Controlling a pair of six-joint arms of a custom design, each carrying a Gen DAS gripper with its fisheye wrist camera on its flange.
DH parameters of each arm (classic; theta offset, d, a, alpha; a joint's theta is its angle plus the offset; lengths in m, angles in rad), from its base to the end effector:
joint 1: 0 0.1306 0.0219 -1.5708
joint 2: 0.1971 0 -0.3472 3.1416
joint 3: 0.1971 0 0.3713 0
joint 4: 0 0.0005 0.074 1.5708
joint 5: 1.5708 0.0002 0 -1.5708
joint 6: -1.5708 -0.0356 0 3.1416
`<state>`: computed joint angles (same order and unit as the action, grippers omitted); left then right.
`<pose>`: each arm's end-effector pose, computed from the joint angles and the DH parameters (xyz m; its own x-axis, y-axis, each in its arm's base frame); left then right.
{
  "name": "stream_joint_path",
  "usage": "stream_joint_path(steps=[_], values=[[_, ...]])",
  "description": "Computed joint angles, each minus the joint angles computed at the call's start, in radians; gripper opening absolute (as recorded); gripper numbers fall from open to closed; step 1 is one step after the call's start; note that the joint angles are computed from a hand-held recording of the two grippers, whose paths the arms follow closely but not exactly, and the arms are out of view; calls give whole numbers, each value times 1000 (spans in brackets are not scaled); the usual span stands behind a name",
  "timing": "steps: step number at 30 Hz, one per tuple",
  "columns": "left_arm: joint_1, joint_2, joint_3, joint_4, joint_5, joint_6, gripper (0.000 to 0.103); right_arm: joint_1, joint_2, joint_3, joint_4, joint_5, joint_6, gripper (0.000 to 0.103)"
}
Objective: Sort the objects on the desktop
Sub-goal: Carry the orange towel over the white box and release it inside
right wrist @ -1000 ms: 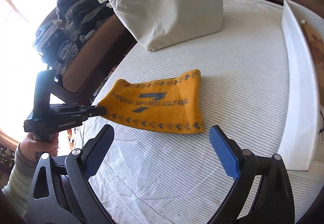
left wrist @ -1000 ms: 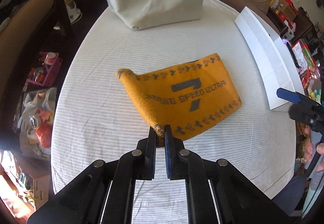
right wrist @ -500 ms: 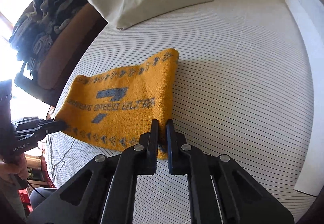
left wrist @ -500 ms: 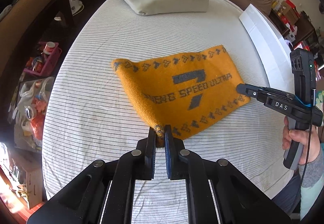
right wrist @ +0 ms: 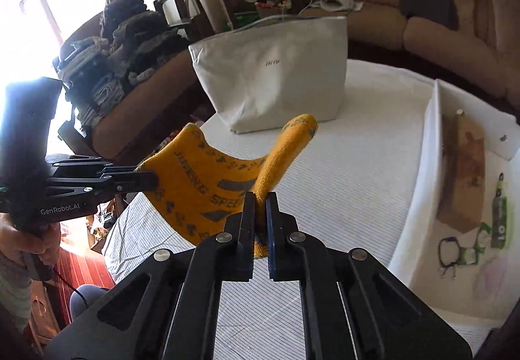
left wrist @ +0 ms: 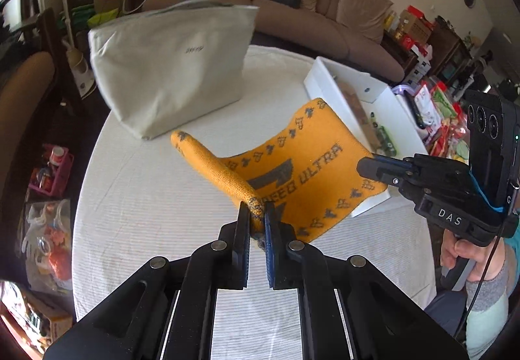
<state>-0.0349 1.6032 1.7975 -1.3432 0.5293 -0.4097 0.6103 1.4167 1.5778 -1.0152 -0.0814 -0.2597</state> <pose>0.5069 -0.0362 0.4448 -0.7420 0.3700 -0.5591 0.5804 0.7719 -0.2594 0.3880 0.2742 0.4544 -0.7551 -0.2157 -0.6191 -0.4357 0.8708 0.2279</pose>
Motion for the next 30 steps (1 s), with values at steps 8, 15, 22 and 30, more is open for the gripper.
stream_joint_path(steps=[8, 15, 22, 30], values=[[-323, 12, 136, 27, -98, 120, 6, -257, -212, -85, -117, 40, 110, 6], [-551, 112, 139, 109, -260, 203, 6, -570, -280, -256, -89, -53, 199, 6], [-601, 190, 109, 160, -342, 233, 6, -721, -231, -373, -18, -108, 254, 6], [-603, 206, 35, 178, -450, 206, 11, -725, -199, -437, 16, -94, 251, 6]])
